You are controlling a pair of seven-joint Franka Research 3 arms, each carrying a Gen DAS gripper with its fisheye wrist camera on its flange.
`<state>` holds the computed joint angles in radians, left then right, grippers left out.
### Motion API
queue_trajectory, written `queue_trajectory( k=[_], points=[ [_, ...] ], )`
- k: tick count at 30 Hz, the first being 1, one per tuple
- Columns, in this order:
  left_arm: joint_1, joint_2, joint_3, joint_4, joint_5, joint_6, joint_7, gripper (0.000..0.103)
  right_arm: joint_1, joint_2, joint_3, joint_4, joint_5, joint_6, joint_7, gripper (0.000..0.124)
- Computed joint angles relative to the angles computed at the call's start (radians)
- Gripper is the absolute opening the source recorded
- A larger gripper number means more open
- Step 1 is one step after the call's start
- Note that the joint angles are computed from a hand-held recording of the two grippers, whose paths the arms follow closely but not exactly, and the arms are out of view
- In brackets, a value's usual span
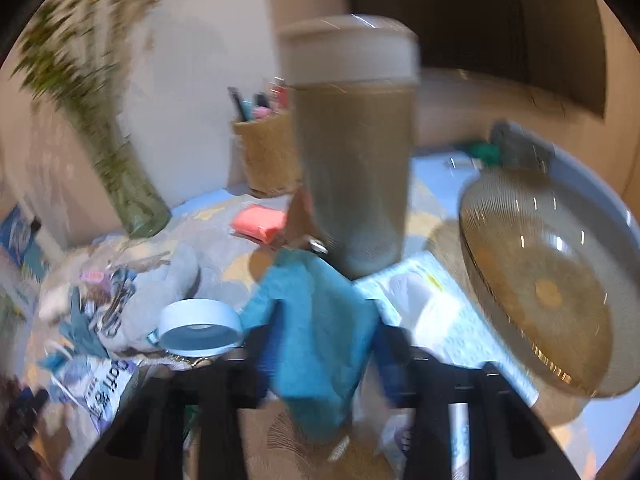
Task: Organize soft objects
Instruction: 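Reach the right gripper to the teal drawstring pouch and grasp it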
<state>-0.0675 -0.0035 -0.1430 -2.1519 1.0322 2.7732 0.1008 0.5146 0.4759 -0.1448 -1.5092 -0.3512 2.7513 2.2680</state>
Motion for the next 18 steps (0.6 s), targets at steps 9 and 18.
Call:
queue_trajectory(
  k=[9, 18],
  points=[
    [0.002, -0.008, 0.0, -0.005, 0.041, 0.009, -0.041, 0.102, -0.025, -0.144, 0.089, -0.225, 0.044, 0.279, -0.189, 0.013],
    [0.005, -0.009, -0.002, -0.009, 0.031, 0.017, -0.033, 0.102, 0.042, -0.16, 0.057, -0.263, 0.128, 0.122, -0.213, 0.066]
  ],
)
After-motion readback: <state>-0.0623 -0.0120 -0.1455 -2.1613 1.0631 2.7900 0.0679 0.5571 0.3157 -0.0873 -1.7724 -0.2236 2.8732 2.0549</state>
